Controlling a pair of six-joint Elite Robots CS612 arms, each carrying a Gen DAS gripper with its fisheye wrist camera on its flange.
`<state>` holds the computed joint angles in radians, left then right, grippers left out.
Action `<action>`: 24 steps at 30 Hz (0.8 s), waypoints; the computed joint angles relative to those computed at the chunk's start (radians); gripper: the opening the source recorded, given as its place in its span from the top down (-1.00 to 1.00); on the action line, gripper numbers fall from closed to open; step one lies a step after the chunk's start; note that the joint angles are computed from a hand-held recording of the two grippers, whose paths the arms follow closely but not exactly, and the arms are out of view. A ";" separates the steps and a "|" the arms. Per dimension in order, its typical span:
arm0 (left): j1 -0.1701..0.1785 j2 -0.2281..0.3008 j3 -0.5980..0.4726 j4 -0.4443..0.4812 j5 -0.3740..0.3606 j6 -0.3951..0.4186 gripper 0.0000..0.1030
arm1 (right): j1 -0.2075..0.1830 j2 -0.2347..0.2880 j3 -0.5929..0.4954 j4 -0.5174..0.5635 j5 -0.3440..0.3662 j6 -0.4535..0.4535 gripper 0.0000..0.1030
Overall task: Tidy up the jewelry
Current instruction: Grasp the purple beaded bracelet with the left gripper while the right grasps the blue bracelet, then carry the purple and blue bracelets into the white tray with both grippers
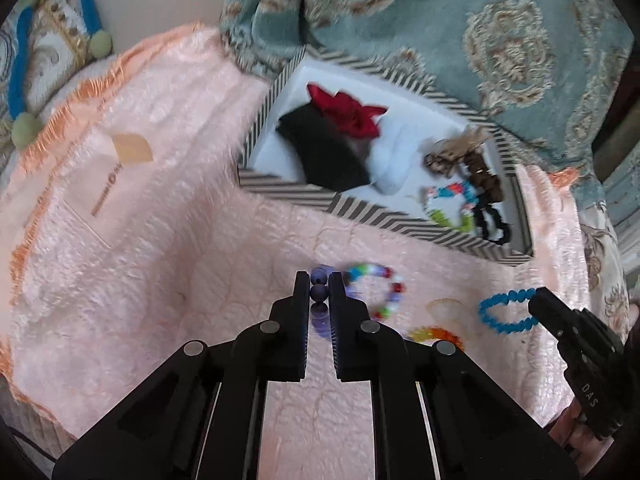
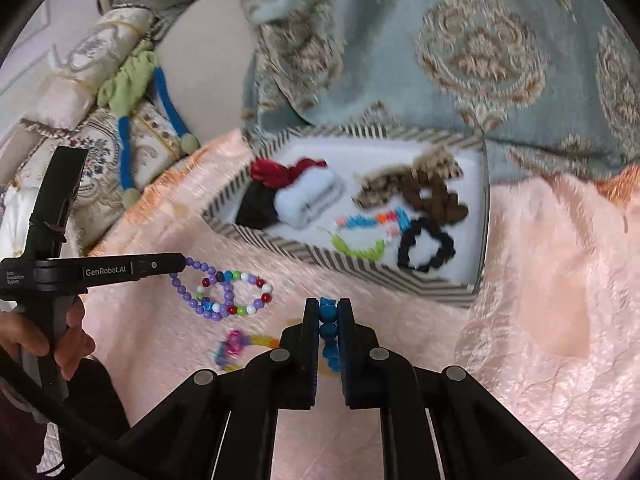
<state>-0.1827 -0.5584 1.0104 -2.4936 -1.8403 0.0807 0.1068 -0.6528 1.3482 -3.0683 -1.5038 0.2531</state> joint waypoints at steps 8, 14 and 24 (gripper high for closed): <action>0.006 -0.055 0.061 -0.080 -0.036 0.024 0.84 | 0.010 -0.036 0.028 -0.054 -0.003 -0.025 0.85; 0.006 -0.083 0.092 -0.116 -0.041 0.033 0.84 | 0.014 -0.051 0.037 -0.073 0.003 -0.042 0.85; -0.010 -0.098 0.112 -0.147 -0.004 0.057 0.84 | 0.013 -0.062 0.034 -0.079 -0.001 -0.063 0.85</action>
<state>-0.1926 -0.6560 1.1222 -2.6403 -1.8448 0.1373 0.1197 -0.7151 1.3819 -3.1470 -1.5052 0.1899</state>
